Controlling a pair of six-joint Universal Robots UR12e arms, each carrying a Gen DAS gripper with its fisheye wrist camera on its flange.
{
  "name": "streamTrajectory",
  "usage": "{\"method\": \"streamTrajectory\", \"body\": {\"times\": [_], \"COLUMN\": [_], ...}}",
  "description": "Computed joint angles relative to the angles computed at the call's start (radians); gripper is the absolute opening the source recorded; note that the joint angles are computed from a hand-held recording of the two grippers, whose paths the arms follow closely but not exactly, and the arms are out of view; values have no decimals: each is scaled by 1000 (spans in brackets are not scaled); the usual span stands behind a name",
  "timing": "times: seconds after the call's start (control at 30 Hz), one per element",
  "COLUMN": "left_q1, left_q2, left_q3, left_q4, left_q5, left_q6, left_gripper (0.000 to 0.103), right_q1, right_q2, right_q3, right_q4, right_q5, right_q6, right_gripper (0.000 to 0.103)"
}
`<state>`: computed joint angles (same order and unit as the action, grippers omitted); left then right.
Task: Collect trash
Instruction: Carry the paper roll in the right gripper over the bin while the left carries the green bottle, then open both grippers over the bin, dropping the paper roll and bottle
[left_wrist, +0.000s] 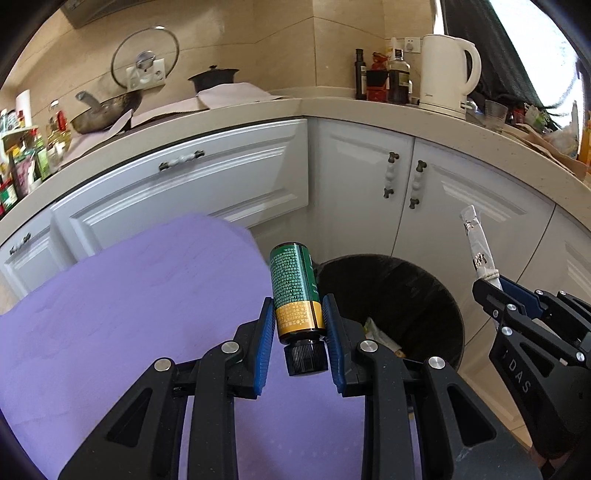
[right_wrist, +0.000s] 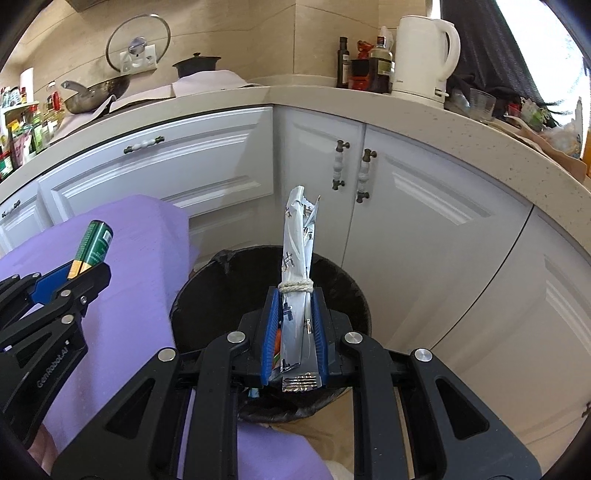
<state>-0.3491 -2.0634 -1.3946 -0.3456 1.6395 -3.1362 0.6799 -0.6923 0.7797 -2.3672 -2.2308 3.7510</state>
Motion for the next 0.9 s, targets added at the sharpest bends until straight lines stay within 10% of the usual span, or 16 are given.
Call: {"method": "streamTrajectory", "body": {"times": [0.8, 0.9], "left_q1": [-24, -21], "left_q2": [-147, -153], "left_q3": [191, 202], "left_q4": [-85, -105], "left_q5": [5, -9], "left_q6": [16, 13], "left_gripper": [28, 31], "right_q1": [-45, -47], "right_q2": [74, 80], "right_q3": [-95, -103], "right_q4": [48, 62], "right_q5": [-1, -4], "right_q6": [9, 24], "right_gripper": [19, 32]}}
